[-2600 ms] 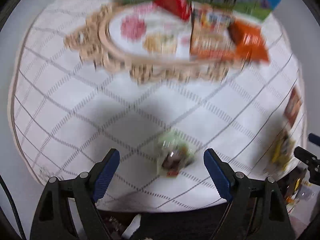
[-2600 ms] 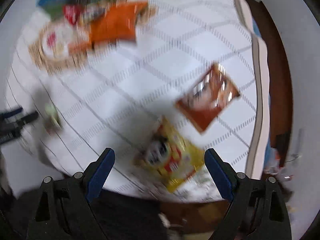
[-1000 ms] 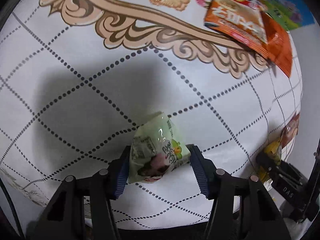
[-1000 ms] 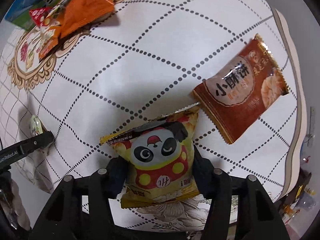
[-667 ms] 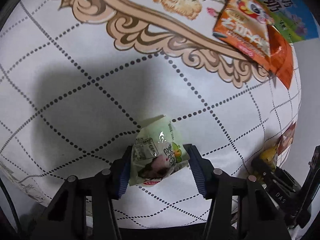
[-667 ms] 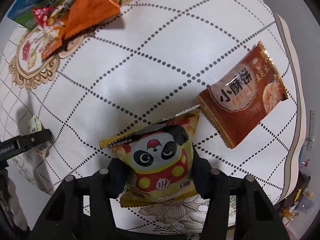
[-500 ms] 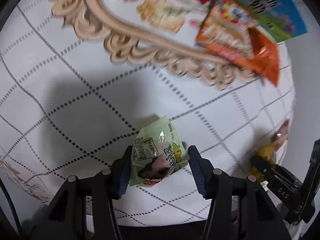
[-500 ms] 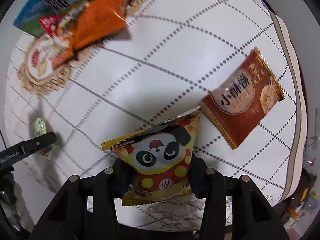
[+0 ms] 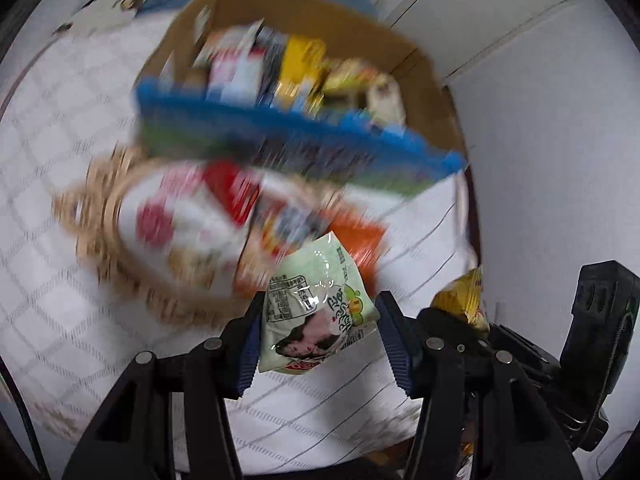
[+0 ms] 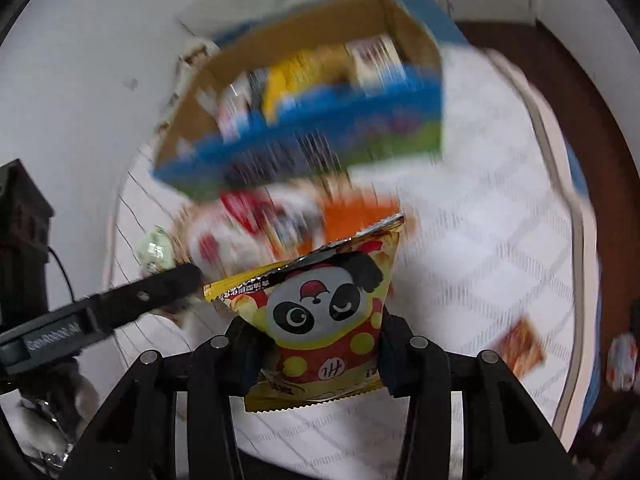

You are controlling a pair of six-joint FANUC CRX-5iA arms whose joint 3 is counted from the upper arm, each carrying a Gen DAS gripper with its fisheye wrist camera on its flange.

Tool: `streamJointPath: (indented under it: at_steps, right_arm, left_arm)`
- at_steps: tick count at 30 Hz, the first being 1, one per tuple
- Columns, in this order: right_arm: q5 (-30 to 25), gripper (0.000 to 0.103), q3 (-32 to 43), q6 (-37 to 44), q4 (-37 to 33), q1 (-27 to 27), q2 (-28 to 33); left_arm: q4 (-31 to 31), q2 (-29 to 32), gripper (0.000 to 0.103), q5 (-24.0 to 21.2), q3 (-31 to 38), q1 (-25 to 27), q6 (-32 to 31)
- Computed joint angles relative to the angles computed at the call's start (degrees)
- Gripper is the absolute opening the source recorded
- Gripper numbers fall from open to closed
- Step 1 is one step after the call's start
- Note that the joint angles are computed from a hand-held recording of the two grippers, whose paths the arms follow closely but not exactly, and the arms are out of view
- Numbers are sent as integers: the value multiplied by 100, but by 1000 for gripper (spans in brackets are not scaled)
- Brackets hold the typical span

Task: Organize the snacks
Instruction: 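Carry both bags into the box and open both tools to release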

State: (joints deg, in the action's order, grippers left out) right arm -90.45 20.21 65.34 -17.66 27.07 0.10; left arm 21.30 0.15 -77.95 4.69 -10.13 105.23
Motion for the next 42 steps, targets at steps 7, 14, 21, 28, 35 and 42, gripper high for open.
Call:
streamJointPath:
  at_steps: [7, 14, 21, 28, 35, 42]
  right_arm:
    - [-105, 48, 2211, 422, 646, -29, 1650]
    - [-892, 48, 4314, 588, 974, -118, 3362]
    - [-1166, 48, 4656, 567, 978, -164, 4008]
    - [-1998, 92, 5373, 357, 790, -230, 4716]
    - [-2094, 93, 5368, 406, 862, -158, 4741]
    - [-2029, 93, 5242, 358, 915, -125, 4635]
  left_arm:
    - [-587, 1325, 51, -564, 2148, 55, -33]
    - [-1442, 2400, 52, -1309, 3506, 173, 1]
    - [-1883, 2983, 52, -1889, 3979, 246, 18]
    - [-1975, 3116, 69, -2073, 3979, 251, 244]
    - [-1740, 3246, 86, -2002, 4049, 184, 289]
    - [-1897, 3236, 86, -1975, 4113, 23, 279]
